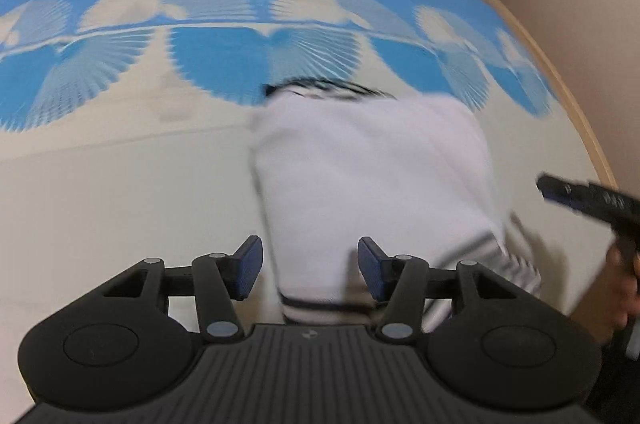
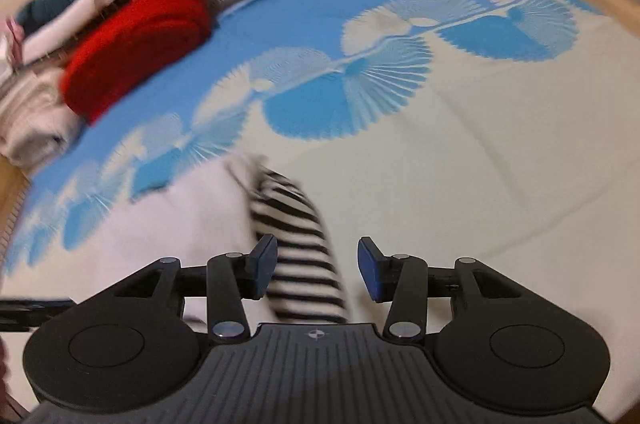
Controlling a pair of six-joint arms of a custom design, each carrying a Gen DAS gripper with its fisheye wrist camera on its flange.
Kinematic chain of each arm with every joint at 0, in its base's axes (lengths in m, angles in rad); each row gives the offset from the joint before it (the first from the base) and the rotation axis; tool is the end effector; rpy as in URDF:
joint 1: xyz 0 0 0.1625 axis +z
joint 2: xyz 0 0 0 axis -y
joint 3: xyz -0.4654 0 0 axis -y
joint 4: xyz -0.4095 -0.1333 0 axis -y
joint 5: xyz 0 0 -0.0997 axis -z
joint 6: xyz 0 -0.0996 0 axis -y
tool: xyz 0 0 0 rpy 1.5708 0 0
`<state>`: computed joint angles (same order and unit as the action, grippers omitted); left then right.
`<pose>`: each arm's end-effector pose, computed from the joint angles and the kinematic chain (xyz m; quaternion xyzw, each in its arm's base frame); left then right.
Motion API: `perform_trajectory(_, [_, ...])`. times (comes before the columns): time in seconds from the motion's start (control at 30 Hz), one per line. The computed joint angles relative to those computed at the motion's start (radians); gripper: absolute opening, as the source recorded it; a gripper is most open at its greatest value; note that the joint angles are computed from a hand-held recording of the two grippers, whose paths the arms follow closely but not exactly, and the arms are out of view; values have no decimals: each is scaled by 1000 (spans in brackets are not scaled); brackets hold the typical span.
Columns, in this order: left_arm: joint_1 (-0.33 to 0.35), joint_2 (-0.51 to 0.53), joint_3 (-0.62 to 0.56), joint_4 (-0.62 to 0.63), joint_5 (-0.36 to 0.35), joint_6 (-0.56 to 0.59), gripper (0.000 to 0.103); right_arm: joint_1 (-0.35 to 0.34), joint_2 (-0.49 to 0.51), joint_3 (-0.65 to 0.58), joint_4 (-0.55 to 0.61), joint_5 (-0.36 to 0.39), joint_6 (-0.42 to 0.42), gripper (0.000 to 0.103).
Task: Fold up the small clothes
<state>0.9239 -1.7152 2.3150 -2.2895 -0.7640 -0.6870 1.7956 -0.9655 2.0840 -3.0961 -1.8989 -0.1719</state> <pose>-0.0642 -0.4255 0.3353 -0.0417 0.9175 -0.2853 0.2741 0.2263 -0.5357 0.1297 0.1581 -0.9538 0.2035 0.1546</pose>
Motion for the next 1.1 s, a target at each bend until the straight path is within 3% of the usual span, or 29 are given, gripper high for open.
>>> perform_trajectory(0.13, [40,7,-6,-111,-17,-17,60,-5,60,-60,37,61,59,51])
perform_trajectory(0.27, [67,22,-21,-154,-33,-18,65,-10,124,-123,121,73,135,51])
perform_trajectory(0.33, [81,27,-21,-177,-49,-10,72,5,140,-126,106,86,93,0])
perform_trajectory(0.4, [95,31,-21,-191,-61,-18,78,25,153,-110,-14,73,13,0])
perform_trajectory(0.47, [119,40,-19,-234,-87,-21,83,26,167,-114,-77,19,36,0])
perform_trajectory(0.53, [153,53,-16,-293,-130,-14,84,28,179,-136,-35,-78,79,0])
perform_trajectory(0.63, [206,82,-21,-325,-191,-37,84,43,200,-152,20,-145,23,0])
perform_trajectory(0.73, [245,103,-31,-336,-236,-65,84,69,214,-141,-26,-195,-27,3])
perform_trajectory(0.77, [255,109,-33,-351,-250,-56,84,73,214,-135,-50,-198,-29,10])
perform_trajectory(0.8, [264,115,-35,-360,-259,-51,85,73,202,-128,-55,-179,-15,28])
perform_trajectory(0.87, [283,124,-41,-372,-284,-41,86,64,163,-98,-76,-105,19,54])
perform_trajectory(0.93, [299,137,-50,-388,-306,-29,86,55,119,-73,-56,-24,17,56])
perform_trajectory(1.0, [314,154,-57,-416,-328,-6,86,43,87,-74,56,44,4,56])
perform_trajectory(1.07, [327,177,-67,-442,-352,8,86,42,82,-94,216,24,-13,56])
perform_trajectory(1.1, [335,190,-71,-456,-364,15,86,51,95,-106,291,-43,-27,56])
